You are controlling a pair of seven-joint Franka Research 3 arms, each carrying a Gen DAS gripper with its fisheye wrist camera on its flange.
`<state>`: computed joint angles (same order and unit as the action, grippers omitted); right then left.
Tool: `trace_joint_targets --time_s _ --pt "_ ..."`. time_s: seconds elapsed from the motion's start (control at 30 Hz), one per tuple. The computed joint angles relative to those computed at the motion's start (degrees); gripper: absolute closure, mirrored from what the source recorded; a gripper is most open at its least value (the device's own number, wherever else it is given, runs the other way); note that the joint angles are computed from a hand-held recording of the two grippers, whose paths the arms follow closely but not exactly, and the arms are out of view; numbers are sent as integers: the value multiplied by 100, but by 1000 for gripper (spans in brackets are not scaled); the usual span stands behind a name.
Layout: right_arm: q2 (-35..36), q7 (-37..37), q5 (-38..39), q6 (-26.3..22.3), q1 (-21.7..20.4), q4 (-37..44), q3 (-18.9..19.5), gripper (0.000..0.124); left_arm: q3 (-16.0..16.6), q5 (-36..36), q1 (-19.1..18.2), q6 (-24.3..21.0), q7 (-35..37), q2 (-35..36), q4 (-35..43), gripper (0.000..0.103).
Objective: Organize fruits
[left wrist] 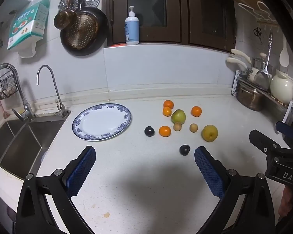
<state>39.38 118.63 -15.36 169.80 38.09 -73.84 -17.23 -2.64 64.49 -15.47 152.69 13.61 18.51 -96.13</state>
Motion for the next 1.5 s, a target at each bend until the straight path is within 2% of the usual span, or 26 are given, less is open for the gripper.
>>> trace_joint_targets --time_s 0.07,0.1,0.13,0.2,0.27,0.33,0.43,0.6,0.77,1.5 --pt "50 -22 36 -30 -34 72 42 22 35 143 -63 -76 -104 -2 24 0" --pt "92 -55 67 -71 -71 143 90 22 99 498 -165 -74 -421 -62 -32 0" --pt "118 -170 238 88 -39 101 39 22 71 515 -131 -44 -439 -69 -33 0" --pt "-54 272 -156 366 121 -222 -183 22 91 963 -227 -169 -891 -166 -165 0" --pt "-131 -85 143 364 -32 -282 24 22 -3 982 -168 -154 -945 -194 -196 0" --pt "-190 -99 191 433 50 -402 -64 21 -77 794 -97 -200 -749 -175 -146 0" --pt "-183 -376 360 438 -89 -394 130 22 -114 740 -85 -286 -710 -172 -140 0" --pt "-168 -504 494 412 -6 -374 58 22 -128 690 -82 -373 -740 -203 -192 0" --pt "-168 -652 581 407 -26 -361 103 22 -125 843 -40 -229 -929 -274 -303 0" --pt "-169 -791 756 469 66 -403 2 22 -163 831 11 -195 -940 -281 -290 0"
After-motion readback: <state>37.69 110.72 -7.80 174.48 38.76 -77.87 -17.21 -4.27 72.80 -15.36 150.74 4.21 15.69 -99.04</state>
